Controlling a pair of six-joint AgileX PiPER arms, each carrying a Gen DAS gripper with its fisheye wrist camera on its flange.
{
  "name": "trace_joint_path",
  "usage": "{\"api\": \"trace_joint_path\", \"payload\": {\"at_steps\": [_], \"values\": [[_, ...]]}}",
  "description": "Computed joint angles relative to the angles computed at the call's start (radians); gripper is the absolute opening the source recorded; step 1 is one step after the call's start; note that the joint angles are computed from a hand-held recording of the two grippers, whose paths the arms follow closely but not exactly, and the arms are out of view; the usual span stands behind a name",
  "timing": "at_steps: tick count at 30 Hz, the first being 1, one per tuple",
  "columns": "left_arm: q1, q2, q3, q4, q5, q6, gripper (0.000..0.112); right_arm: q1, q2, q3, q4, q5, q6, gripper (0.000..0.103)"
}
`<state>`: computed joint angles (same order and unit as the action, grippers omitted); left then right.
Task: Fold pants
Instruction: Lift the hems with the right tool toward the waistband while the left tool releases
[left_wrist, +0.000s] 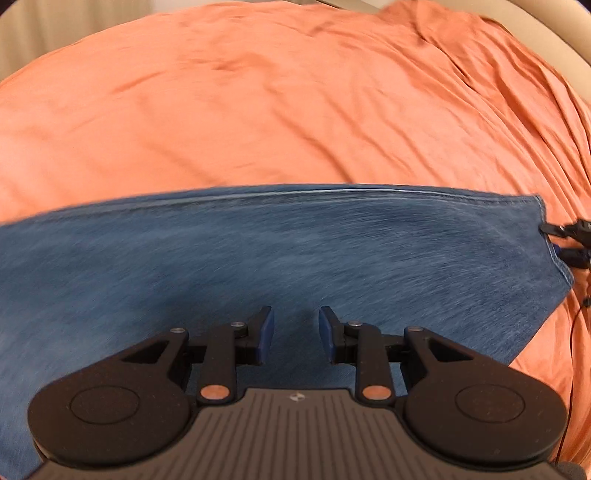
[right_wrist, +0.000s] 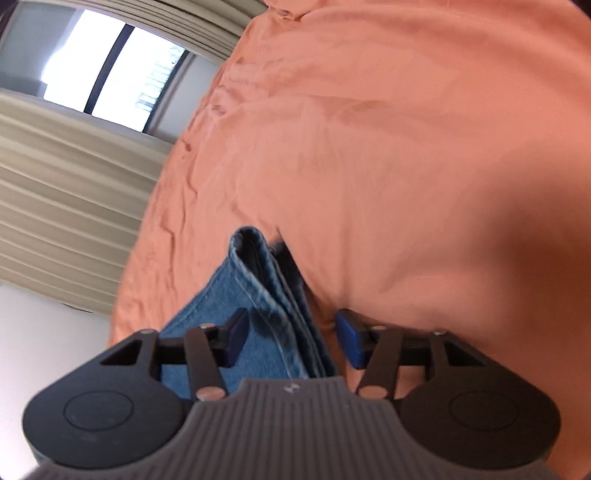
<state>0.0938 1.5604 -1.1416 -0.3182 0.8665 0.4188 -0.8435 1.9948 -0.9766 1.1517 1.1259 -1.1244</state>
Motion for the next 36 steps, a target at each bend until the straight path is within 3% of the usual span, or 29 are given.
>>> {"api": "trace_joint_path", "payload": {"at_steps": [3,6,11,21,28,33,36], "values": [[-0.075,0.058,-0.039,0.025,-0.031,-0.020,0.033,-0.010,0.033,-0.008,0.014,0.023,-0.012,0.019],[-0.125,0.113,-0.081,0.037,-0.060,-0.029,0.033,-0.017,-0.006,-0.011,0.001,0.048,-0.025,0.007],[-0.205,0.206,-0.158,0.117,-0.142,-0.084,0.029,-0.001,-0.170,-0.003,-0.039,0.073,-0.010,0.005],[-0.296,0.358,-0.282,0.254,-0.211,-0.200,0.023,0.058,-0.407,-0.007,-0.133,0.078,0.136,0.005],[-0.323,0.201,-0.102,0.278,-0.244,-0.142,0.022,0.109,-0.484,-0.039,-0.186,0.035,0.309,0.005],[-0.333,0.023,0.132,0.201,-0.280,-0.017,0.019,0.157,-0.567,-0.052,-0.220,0.017,0.412,0.005],[-0.328,-0.081,0.254,0.108,-0.276,0.064,0.011,0.208,-0.611,-0.070,-0.244,-0.006,0.490,0.005]]}}
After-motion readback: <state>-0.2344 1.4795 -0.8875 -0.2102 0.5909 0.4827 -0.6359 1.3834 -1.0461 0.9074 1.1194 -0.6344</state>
